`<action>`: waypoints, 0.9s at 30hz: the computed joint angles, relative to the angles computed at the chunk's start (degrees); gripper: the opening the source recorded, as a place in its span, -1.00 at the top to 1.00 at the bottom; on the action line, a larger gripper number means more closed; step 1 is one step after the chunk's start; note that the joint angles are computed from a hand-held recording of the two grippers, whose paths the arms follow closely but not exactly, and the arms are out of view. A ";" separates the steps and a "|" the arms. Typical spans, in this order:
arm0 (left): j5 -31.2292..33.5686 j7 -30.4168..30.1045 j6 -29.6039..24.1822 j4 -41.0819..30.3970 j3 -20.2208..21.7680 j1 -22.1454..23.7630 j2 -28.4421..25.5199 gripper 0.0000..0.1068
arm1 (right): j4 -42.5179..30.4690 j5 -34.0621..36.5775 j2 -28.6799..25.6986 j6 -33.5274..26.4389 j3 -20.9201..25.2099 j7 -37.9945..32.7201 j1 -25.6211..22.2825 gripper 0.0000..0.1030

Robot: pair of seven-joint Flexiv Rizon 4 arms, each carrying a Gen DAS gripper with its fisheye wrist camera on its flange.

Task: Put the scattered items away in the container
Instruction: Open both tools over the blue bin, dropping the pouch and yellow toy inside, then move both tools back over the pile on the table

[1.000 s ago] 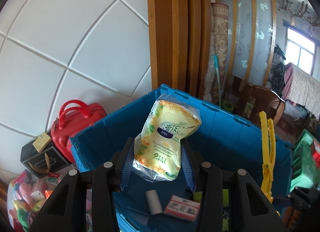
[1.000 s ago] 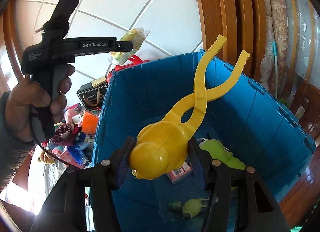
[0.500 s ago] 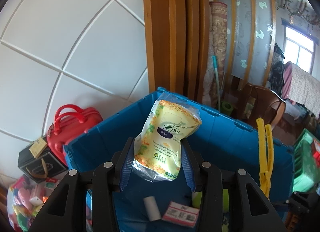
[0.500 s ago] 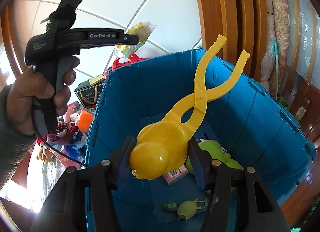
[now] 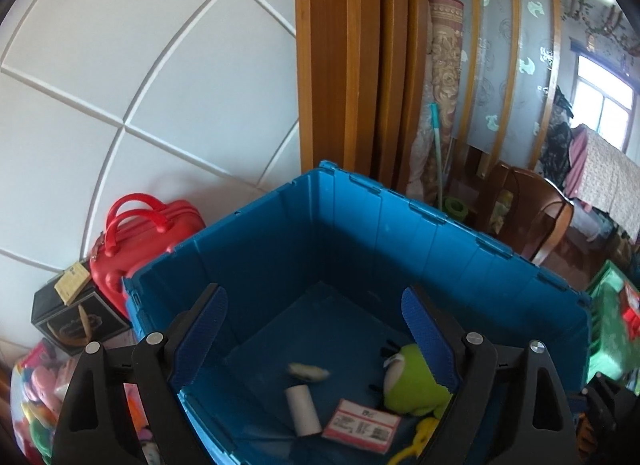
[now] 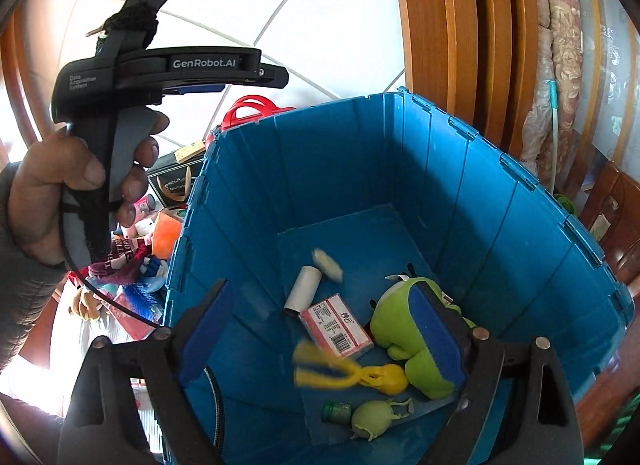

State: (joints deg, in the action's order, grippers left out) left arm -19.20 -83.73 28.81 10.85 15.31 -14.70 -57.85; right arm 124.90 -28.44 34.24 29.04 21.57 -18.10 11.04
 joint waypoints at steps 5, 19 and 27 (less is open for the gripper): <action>5.02 0.70 5.26 11.42 -5.28 -0.45 6.14 -0.68 | -0.21 -0.50 -0.27 0.25 0.27 0.34 -0.07 -0.73; 14.11 -2.91 20.47 49.11 -13.36 5.53 27.19 -0.68 | -2.74 -5.48 -6.39 7.41 0.21 0.18 0.94 -0.74; 15.60 -5.55 25.65 67.50 -12.11 10.38 38.03 -0.68 | -7.51 -9.83 -15.92 12.43 -0.30 -0.68 3.95 -0.74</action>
